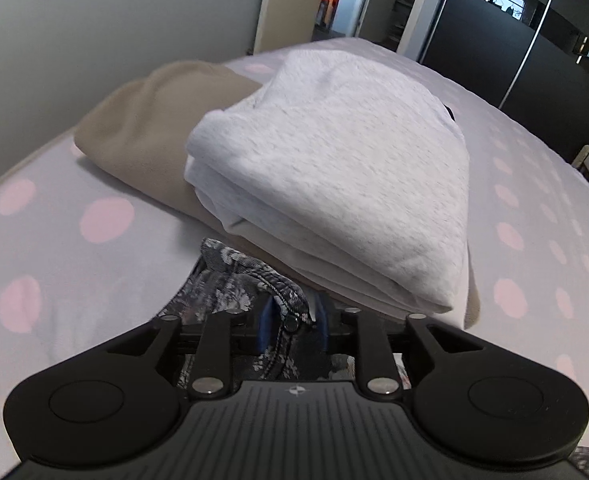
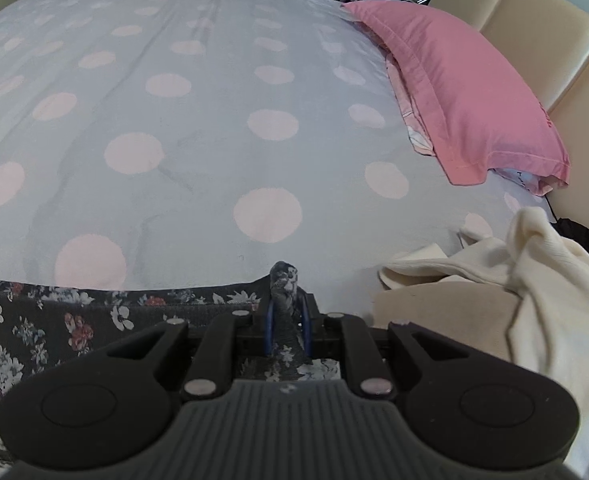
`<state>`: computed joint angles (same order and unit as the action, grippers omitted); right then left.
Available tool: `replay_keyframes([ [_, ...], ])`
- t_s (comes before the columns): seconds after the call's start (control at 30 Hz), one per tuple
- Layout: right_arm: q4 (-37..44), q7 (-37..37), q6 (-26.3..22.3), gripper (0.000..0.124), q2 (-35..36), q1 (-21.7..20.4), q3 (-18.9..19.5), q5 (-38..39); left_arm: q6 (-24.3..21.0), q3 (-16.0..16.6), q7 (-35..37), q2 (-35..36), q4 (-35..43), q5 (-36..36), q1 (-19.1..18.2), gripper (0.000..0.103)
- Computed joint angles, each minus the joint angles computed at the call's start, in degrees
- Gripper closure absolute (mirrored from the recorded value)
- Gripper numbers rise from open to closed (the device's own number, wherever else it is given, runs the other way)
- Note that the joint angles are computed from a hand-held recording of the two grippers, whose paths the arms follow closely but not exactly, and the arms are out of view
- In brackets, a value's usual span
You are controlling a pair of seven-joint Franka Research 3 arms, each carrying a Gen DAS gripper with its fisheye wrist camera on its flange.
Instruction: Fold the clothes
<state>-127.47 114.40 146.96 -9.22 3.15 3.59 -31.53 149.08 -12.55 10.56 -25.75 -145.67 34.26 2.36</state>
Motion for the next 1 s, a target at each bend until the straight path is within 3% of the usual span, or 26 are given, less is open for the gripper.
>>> replay_keyframes([
  [0.07, 0.02, 0.54, -0.02, 0.103, 0.23, -0.13, 0.1, -0.82, 0.75, 0.89, 1.17, -0.72, -0.58, -0.91, -0.59, 0.075],
  [0.13, -0.65, 0.96, 0.76, 0.089, -0.57, -0.22, -0.08, -0.88, 1.83, 1.41, 2.19, -1.64, -1.23, -1.57, -0.74, 0.07],
  [0.17, -1.03, 1.1, 1.2, 0.087, -1.04, -0.34, -0.12, -0.78, 2.11, 1.34, 2.39, -2.24, -1.53, -1.63, -0.55, 0.063],
  [0.23, -2.13, 0.1, 1.85, 0.087, -2.48, -0.35, -0.31, 0.77, 1.6, 0.66, 2.18, -3.66, -1.96, -1.37, 0.15, 0.06],
  [0.5, -10.49, -5.85, 3.25, 0.085, -11.77, -1.83, 0.16, 9.11, -11.77, 0.72, 5.05, -8.31, -2.93, -6.96, -2.26, 0.06],
  [0.63, -15.16, -9.04, 0.67, 0.085, -17.41, -2.02, -0.39, 16.8, -15.06, 2.32, 6.57, -11.87, -5.16, -11.07, -4.46, 0.06],
  [0.83, -21.29, -15.22, -2.61, 0.085, -23.58, -2.74, -0.41, 23.24, -22.61, 1.94, 6.53, -16.94, -6.7, -15.32, -6.68, 0.06],
  [1.0, -22.45, -17.38, -6.21, 0.085, -23.21, -4.72, -0.55, 26.03, -27.02, 1.43, 6.81, -22.77, -9.56, -16.91, -8.72, 0.06],
])
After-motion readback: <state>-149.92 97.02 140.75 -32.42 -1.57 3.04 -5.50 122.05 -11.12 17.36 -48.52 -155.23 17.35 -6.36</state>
